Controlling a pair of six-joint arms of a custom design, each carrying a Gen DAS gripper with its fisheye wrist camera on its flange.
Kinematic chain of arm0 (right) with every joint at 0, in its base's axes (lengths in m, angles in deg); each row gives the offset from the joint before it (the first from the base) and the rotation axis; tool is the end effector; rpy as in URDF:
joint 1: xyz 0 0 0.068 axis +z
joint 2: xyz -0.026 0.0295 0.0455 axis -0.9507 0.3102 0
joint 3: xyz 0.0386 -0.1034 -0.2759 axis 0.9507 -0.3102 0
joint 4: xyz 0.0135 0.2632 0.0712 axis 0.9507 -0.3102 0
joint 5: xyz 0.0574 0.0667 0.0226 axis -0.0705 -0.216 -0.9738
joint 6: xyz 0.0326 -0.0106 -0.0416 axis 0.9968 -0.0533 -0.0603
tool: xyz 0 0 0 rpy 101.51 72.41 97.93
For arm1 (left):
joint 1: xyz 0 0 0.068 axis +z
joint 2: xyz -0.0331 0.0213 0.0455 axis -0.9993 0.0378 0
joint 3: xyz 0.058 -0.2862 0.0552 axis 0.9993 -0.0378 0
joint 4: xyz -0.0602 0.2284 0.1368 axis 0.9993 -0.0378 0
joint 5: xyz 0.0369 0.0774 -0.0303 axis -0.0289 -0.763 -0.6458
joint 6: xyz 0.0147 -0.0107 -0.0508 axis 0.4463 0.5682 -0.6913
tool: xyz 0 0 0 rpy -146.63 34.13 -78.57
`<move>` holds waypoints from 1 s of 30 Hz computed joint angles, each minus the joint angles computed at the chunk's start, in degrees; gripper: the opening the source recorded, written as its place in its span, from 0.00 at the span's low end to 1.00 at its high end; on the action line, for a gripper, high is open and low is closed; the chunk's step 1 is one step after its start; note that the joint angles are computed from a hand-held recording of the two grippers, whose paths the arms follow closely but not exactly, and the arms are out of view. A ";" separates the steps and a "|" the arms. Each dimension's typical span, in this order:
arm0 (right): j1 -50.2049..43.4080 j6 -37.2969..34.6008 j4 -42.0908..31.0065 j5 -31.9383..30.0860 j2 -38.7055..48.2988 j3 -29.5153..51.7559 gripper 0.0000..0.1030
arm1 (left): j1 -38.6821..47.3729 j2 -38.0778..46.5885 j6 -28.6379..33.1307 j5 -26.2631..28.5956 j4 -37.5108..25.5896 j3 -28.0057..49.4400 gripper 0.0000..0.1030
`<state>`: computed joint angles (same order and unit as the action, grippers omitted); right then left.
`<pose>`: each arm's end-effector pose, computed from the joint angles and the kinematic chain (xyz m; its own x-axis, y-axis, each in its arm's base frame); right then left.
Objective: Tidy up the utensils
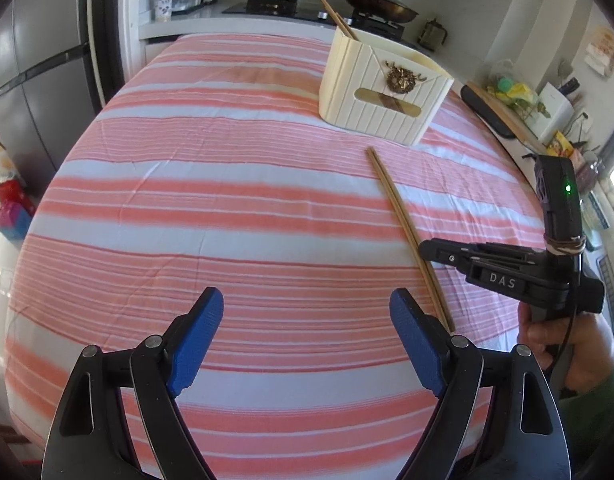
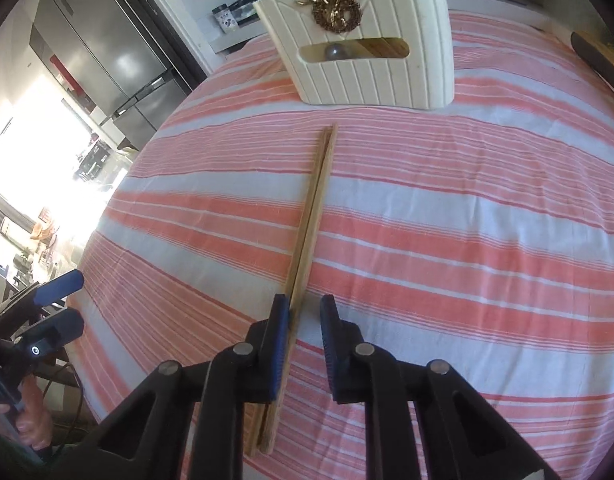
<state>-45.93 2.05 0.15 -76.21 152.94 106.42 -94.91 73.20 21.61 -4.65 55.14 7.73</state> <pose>0.2275 0.1121 0.1685 -0.8958 0.1522 -0.4177 0.0277 0.9568 0.2894 0.2591 -0.0447 0.1593 -0.8031 0.2506 -0.5405 0.4222 0.8795 -0.2196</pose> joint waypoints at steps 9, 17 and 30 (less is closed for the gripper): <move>5.54 -3.83 -10.20 12.20 6.31 8.96 0.15 | -5.78 2.26 -2.96 -1.88 2.68 0.02 0.84; 5.86 1.15 -14.28 18.19 -4.48 0.14 0.06 | -12.11 8.14 -8.79 -2.17 3.30 5.03 0.84; 7.78 12.54 -22.22 24.73 -24.46 -11.22 0.06 | -27.88 16.19 -9.04 -19.12 13.51 5.14 0.34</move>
<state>-38.15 14.59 -22.07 -51.49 128.48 95.20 -122.79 89.39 12.57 -23.77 68.66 12.87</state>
